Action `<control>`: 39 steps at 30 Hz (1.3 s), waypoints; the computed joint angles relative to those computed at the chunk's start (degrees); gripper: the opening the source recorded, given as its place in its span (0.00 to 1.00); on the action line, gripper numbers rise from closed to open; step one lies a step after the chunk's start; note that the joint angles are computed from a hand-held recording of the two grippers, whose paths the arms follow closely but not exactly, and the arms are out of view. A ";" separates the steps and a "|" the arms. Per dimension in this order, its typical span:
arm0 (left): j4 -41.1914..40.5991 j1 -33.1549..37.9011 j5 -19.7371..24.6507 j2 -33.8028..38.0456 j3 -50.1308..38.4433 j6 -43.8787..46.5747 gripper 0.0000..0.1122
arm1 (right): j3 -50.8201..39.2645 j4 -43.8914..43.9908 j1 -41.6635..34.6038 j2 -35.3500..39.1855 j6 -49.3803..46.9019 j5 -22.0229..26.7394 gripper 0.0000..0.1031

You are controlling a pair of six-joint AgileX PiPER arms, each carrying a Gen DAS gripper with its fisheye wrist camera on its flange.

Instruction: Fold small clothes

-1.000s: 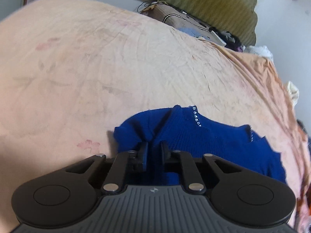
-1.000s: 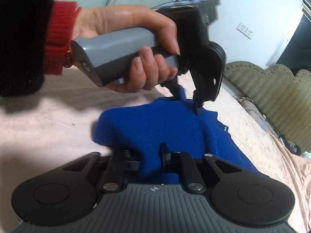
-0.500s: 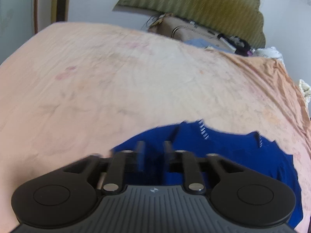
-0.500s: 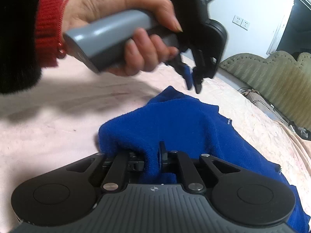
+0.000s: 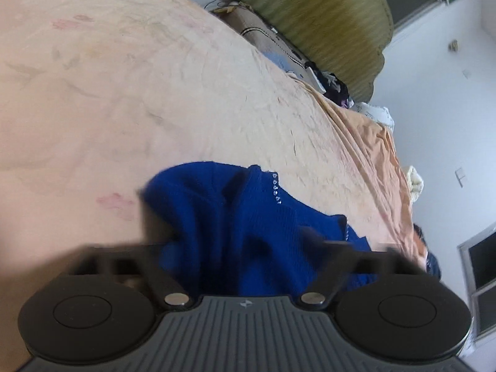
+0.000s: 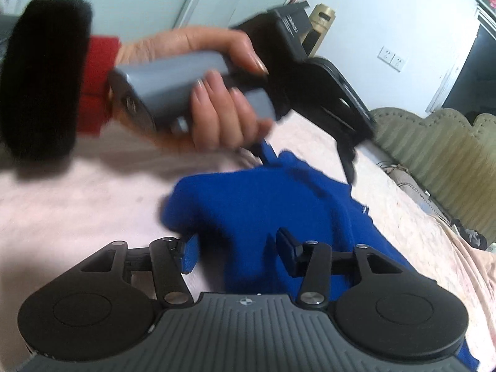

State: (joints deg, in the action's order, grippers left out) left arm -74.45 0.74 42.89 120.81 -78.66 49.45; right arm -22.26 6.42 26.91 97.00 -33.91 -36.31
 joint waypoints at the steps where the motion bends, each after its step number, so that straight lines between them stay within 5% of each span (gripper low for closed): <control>1: 3.26 -0.49 0.75 1.61 -2.50 -4.93 0.17 | -1.71 0.34 -0.16 0.17 0.94 2.53 0.22; 4: 5.55 -2.58 -4.31 -0.04 -1.57 -7.45 0.14 | -3.88 -3.26 -2.58 -0.92 6.89 6.49 0.10; 7: 14.81 -7.49 -12.37 -5.36 0.51 -13.00 0.14 | -2.93 -18.22 -8.20 -5.23 22.69 8.82 0.09; 10: 23.15 -11.77 -17.23 -10.08 1.36 -19.73 0.14 | 0.74 -23.49 -11.95 -11.37 27.75 7.34 0.09; 18: 55.47 -24.60 -19.28 -11.07 -8.31 -52.88 0.13 | 6.11 -52.13 -35.27 -25.71 52.17 3.07 0.09; 26: 72.48 -35.44 -14.61 -3.75 -20.99 -68.62 0.13 | 9.00 -74.40 -63.19 -27.72 63.83 -9.50 0.08; 32: 78.50 -42.11 -7.97 5.04 -34.43 -72.42 0.13 | 6.58 -78.98 -76.49 -19.83 62.36 -16.09 0.08; 39: 83.67 -47.96 0.05 15.48 -49.15 -73.89 0.13 | 0.90 -88.90 -87.48 -11.69 71.46 -18.93 0.08</control>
